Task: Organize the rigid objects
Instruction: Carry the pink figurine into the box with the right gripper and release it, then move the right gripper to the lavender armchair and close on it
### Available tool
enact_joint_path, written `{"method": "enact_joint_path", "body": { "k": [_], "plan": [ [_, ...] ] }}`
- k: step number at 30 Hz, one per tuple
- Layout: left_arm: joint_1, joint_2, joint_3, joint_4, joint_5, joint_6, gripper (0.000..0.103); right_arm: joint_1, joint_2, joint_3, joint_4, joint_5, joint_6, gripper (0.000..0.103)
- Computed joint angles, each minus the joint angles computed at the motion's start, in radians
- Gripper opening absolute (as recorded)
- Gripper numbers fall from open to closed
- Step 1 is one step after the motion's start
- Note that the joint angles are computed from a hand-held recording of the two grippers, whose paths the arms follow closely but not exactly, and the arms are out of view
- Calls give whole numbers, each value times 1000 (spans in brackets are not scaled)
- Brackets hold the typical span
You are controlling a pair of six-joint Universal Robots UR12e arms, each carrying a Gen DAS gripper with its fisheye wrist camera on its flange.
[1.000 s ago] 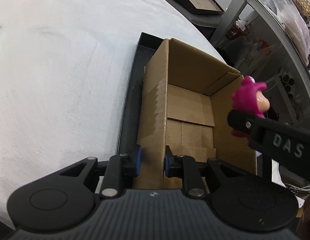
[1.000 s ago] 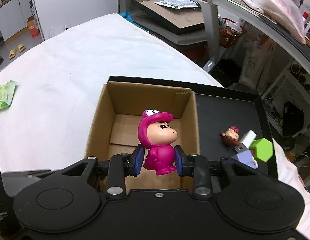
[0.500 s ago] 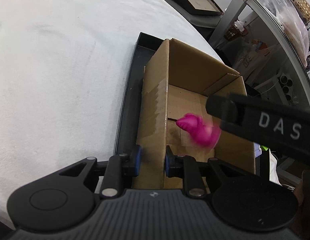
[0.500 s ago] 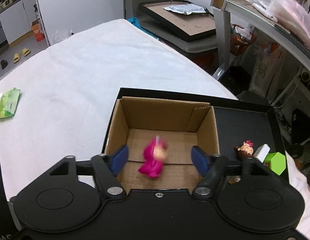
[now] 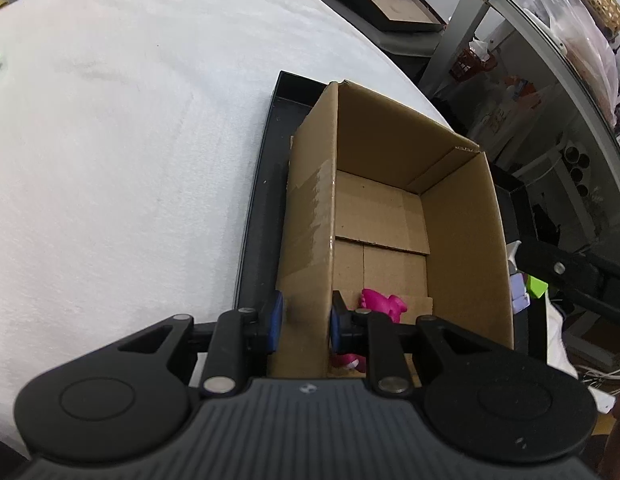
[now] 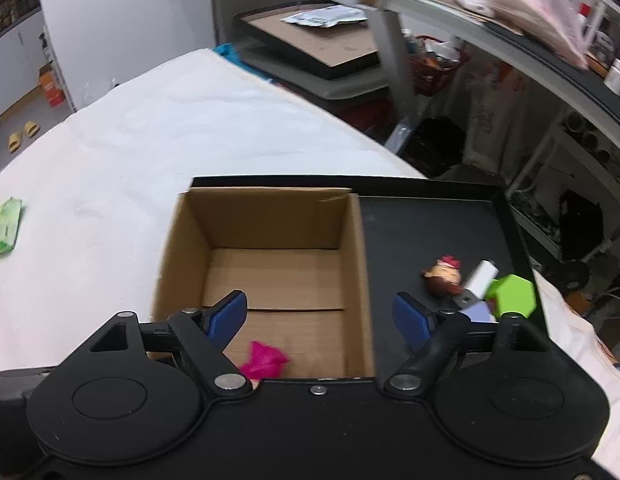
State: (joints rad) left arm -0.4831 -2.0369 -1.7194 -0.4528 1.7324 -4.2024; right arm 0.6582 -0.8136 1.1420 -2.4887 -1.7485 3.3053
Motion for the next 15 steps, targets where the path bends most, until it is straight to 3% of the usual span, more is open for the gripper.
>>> {"method": "enact_joint_path", "body": {
  "k": [7, 15],
  "plan": [
    [-15, -7, 58, -109, 45, 64, 24, -39, -33, 74, -40, 21, 68, 87],
    [-32, -19, 112, -222, 104, 35, 37, -90, -47, 156, -155, 67, 163, 87]
  ]
}}
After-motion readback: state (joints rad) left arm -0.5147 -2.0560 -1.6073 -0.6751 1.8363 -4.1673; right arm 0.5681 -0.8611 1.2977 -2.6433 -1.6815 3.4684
